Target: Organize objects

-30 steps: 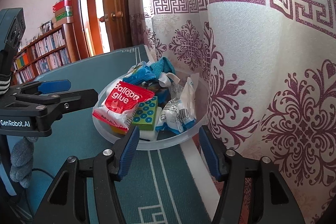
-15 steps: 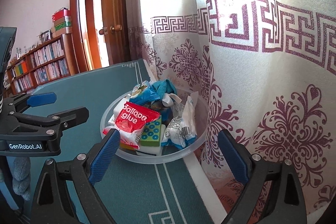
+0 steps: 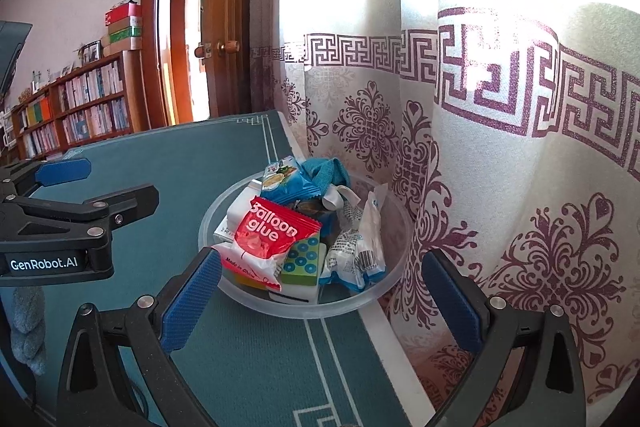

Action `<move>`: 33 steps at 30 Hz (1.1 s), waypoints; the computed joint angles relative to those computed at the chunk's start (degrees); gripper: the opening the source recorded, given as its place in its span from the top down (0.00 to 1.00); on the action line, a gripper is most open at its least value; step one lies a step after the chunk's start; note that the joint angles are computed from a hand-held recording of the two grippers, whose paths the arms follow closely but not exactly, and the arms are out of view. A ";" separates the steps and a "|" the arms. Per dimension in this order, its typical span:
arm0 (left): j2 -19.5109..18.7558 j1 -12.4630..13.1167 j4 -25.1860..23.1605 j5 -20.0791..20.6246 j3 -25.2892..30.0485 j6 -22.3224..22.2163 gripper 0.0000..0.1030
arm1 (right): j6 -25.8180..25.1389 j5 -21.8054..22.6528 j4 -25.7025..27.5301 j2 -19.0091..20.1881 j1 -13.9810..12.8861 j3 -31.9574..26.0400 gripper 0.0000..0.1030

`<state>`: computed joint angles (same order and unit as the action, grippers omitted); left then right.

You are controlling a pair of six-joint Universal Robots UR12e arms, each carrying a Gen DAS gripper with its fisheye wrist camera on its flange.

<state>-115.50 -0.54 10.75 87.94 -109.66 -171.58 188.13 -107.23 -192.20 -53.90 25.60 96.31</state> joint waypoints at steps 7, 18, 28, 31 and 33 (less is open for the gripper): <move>0.16 -0.08 0.26 0.27 -0.22 0.71 0.00 | -1.43 0.43 0.92 0.16 0.25 -0.51 0.02; 0.11 -0.33 0.57 1.39 -0.30 1.15 0.00 | -2.16 -0.18 1.19 0.49 0.36 -1.36 0.02; 0.02 -0.53 0.85 1.96 -0.55 1.76 0.00 | -1.61 0.14 2.09 0.94 0.10 -1.90 0.02; 0.05 -0.57 0.81 1.87 -0.58 1.82 0.00 | -1.72 0.15 2.03 1.08 0.06 -1.99 0.02; 0.06 -0.62 0.77 1.87 -0.59 1.87 0.00 | -1.69 0.17 1.96 1.10 0.04 -2.00 0.02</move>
